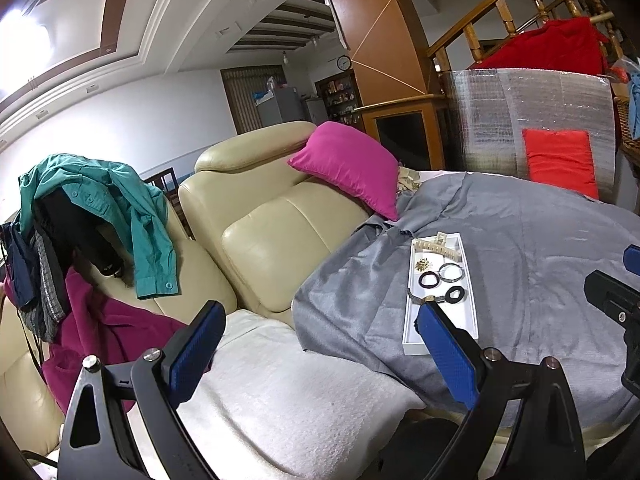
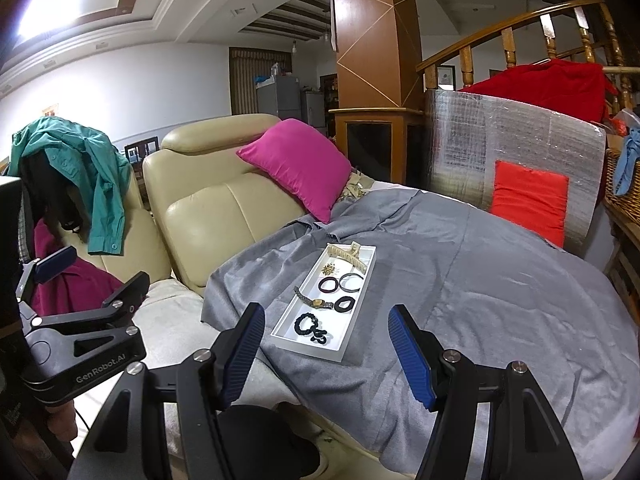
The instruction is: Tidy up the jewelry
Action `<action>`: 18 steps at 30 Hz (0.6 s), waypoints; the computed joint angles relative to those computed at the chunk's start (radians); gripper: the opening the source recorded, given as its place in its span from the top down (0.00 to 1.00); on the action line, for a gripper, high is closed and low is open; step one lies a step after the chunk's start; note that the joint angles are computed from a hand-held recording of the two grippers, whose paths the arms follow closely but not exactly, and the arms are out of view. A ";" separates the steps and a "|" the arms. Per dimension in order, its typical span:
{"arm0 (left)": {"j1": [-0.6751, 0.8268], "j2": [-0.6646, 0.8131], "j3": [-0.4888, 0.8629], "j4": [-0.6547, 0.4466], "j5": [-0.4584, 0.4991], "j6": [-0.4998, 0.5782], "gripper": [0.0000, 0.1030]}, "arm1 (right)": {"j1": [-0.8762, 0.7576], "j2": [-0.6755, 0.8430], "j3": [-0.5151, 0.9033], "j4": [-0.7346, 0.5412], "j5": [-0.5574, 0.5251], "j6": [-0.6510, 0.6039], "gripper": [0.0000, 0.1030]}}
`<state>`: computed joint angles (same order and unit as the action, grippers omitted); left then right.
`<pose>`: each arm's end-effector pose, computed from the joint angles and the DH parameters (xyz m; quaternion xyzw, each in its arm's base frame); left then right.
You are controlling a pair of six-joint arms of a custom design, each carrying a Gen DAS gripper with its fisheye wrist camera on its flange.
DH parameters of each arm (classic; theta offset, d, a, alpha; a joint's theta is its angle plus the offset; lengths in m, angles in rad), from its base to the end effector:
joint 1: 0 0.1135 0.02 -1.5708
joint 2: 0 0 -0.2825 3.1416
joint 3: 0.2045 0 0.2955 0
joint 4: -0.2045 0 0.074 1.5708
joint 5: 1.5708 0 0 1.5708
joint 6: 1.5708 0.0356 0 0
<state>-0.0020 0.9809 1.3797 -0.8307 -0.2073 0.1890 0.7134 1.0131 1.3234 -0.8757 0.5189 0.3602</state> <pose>0.2050 0.0069 0.4704 0.0244 0.8392 0.1368 0.5258 0.1751 0.1282 0.4425 -0.0271 0.8555 0.0449 0.5151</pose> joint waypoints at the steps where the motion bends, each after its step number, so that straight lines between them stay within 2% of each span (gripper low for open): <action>1: 0.006 0.001 -0.001 0.001 0.004 -0.001 0.06 | 0.002 0.005 0.002 0.000 0.001 0.000 0.34; 18: 0.076 0.025 -0.014 0.022 0.044 0.016 0.06 | -0.002 0.054 0.014 0.033 -0.008 -0.020 0.34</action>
